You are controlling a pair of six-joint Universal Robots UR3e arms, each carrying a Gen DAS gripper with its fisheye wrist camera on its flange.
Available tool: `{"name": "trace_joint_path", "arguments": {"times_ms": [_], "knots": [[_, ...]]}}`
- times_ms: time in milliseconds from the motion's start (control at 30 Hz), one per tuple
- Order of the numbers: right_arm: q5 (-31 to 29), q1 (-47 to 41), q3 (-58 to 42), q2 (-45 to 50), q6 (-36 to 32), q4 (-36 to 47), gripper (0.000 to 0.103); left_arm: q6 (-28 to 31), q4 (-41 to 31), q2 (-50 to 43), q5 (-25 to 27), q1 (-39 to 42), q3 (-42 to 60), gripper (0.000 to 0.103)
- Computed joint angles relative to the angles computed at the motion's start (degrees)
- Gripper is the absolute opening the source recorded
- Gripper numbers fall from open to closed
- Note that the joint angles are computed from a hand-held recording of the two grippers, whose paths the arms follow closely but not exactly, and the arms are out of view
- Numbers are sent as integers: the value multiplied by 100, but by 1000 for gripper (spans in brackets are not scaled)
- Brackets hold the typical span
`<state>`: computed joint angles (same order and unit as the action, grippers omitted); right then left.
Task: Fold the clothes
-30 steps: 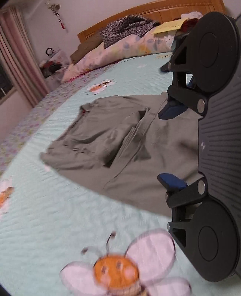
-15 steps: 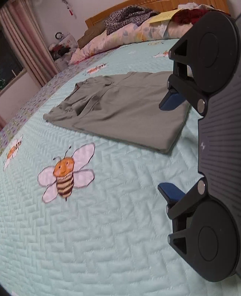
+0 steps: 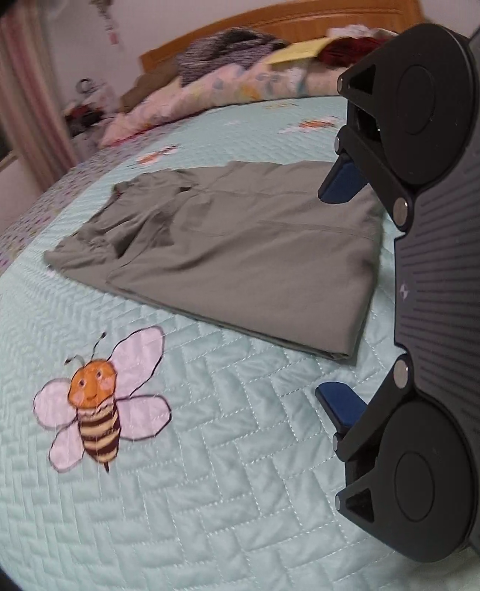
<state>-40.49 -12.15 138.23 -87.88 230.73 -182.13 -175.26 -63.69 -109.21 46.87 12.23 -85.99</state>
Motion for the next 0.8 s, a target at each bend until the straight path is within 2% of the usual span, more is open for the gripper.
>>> {"name": "trace_joint_path", "arguments": {"times_ms": [67,200,267,367,467,633,700,733,767,800], "knots": [[64,34,21,-91,10,243,71,139,-162,-75,-1,-7,124,102],[-240,209,109,265,642,-505,71,12,-316,-344,15,-82,501,102],[-369,303,-112,450,765,-538,71,-15,-352,-496,9,-141,695,102],[-245,251,-282,747,565,-586,71,56,-295,-705,-77,-211,888,102],[64,79,-265,1137,585,-1035,71,47,-222,-847,-236,-215,966,102],[289,60,-488,1452,389,-1253,71,69,-382,-1061,-426,-201,1223,102],[286,116,-606,1589,296,-1373,64,77,-419,-1099,-410,-233,1312,102],[239,153,-645,1588,188,-1299,56,64,-390,-1082,-335,-266,1323,100],[192,187,-674,1577,81,-1215,43,67,-363,-1052,-227,-305,1333,94],[162,193,-644,1549,7,-1164,36,100,-338,-1003,-64,-356,1343,90]]}}
